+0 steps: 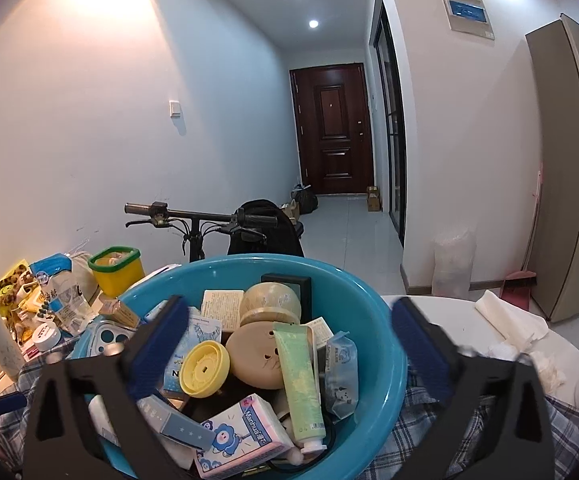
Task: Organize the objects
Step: 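Open the right tool to drop the green tube while the left tool lowers toward the orange soap box, then grasp the orange soap box with the left tool while the right tool grasps the teal tube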
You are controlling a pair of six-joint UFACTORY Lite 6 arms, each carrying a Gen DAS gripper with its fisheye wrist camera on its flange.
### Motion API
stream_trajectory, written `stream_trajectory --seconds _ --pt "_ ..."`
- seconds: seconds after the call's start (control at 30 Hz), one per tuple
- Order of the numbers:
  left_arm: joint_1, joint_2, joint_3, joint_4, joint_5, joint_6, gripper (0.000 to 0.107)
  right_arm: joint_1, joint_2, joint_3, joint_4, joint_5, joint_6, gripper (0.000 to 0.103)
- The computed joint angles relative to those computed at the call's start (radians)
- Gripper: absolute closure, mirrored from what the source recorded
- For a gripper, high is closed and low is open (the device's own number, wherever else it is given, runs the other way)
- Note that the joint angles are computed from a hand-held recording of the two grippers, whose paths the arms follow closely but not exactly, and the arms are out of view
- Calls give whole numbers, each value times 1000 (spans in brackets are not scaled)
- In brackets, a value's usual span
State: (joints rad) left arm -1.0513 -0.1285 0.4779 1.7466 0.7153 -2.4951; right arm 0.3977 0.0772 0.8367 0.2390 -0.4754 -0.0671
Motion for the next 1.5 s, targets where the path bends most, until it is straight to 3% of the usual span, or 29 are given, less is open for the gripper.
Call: stream_trajectory --seconds 0.33,0.4,0.47,0.53,0.7,0.93,1.0,1.17,1.5 --pt "96 6 -7 85 -182 -6 4 52 -6 -22 66 -73 -69 0" --pt "108 50 21 78 -229 36 14 56 -2 -20 69 -73 -71 0" --pt "123 120 66 33 -271 96 39 48 -7 -25 24 -68 -28 0" --pt "139 151 77 45 -301 88 50 42 -10 -27 -8 -66 4 0" --pt "186 182 86 148 -380 3 50 49 -22 -35 -10 -73 9 0" --pt "233 276 150 136 -460 26 50 39 -29 -38 -59 -67 61 0" --pt "246 311 176 94 -486 75 52 40 -29 -38 -66 -65 68 0" --pt "210 347 209 -59 -435 226 62 47 -26 -34 -64 -65 67 0" --pt "196 203 78 356 -387 -184 62 70 -18 -24 -33 -56 34 0"
